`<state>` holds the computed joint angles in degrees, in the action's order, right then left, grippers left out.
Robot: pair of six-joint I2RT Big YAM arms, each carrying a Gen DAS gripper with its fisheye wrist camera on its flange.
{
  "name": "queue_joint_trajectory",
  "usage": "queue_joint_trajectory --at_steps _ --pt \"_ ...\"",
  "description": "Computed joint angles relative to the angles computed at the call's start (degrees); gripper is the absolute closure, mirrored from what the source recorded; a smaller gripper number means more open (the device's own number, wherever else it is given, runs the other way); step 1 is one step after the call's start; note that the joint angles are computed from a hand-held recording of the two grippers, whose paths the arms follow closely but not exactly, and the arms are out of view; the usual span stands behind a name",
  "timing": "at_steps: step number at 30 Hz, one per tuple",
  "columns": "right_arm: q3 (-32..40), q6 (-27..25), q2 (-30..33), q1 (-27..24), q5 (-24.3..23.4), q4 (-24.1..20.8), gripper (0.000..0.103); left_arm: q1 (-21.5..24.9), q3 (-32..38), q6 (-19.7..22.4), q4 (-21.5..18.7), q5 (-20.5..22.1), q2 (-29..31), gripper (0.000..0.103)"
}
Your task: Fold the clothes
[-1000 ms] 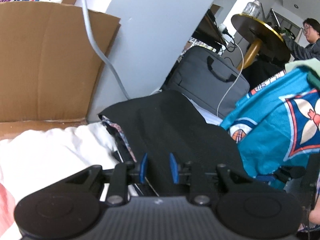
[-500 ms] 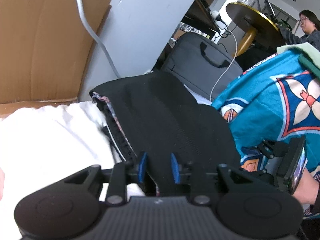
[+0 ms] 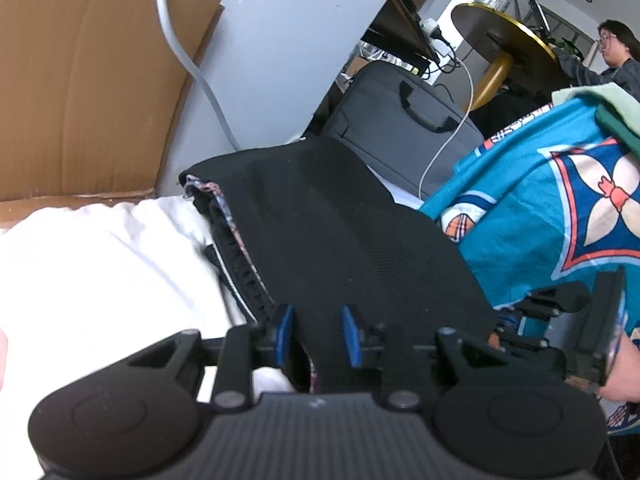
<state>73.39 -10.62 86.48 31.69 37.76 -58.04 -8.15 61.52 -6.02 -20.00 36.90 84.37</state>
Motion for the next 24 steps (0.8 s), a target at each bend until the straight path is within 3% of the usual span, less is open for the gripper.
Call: queue_joint_trajectory --at_steps 6,11,16,24 --pt "-0.6 5.7 0.6 -1.2 -2.2 -6.0 0.099 -0.6 0.3 0.1 0.1 -0.8 0.3 0.073" --pt "-1.1 9.9 -1.9 -0.8 -3.6 -6.8 0.098 0.2 0.5 1.3 0.2 -0.6 -0.9 0.073" --pt "-0.5 6.9 -2.9 1.1 -3.7 -1.8 0.098 0.1 2.0 0.9 2.4 -1.6 -0.8 0.073" --pt "1.8 2.3 3.3 -0.3 -2.3 12.5 0.096 -2.4 5.6 1.1 5.3 -5.2 2.7 0.075"
